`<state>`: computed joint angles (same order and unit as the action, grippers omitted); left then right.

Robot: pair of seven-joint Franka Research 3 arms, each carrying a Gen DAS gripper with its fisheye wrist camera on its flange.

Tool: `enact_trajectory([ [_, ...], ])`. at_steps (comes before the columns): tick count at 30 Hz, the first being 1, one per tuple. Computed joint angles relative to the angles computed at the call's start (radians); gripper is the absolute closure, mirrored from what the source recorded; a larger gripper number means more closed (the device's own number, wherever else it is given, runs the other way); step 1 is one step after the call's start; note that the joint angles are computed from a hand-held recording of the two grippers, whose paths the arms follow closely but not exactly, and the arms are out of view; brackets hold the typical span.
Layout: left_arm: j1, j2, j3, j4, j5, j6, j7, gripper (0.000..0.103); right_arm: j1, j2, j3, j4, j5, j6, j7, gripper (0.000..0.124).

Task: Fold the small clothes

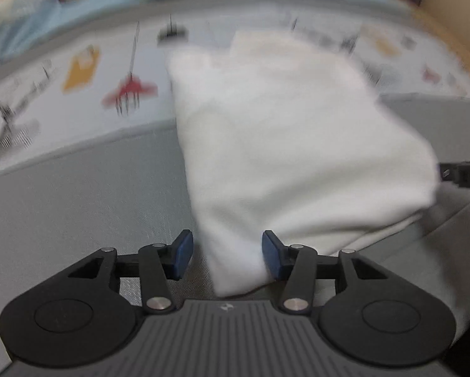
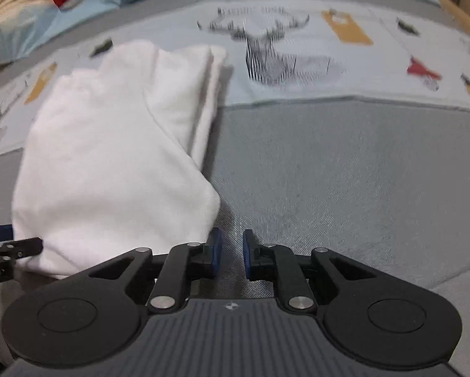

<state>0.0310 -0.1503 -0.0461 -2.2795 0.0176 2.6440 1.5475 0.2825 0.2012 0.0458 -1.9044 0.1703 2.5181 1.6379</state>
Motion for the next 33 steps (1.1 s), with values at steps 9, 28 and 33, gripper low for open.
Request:
enact_trajectory([
  [9,-0.004,-0.462,-0.041,-0.311,0.168,0.174,-0.151,0.015,0.008,-0.387,0.026,-0.346,0.134,0.310,-0.125,0.071],
  [28,-0.057,-0.742,-0.108,-0.460,0.293,-0.035,-0.582,0.000,-0.071,-0.743,0.215,-0.642,-0.048,0.378,0.104,0.034],
  [33,-0.078,-0.713,-0.095,-0.453,0.301,-0.026,-0.577,0.000,-0.049,-0.730,0.199,-0.640,-0.059,0.356,0.139,0.034],
])
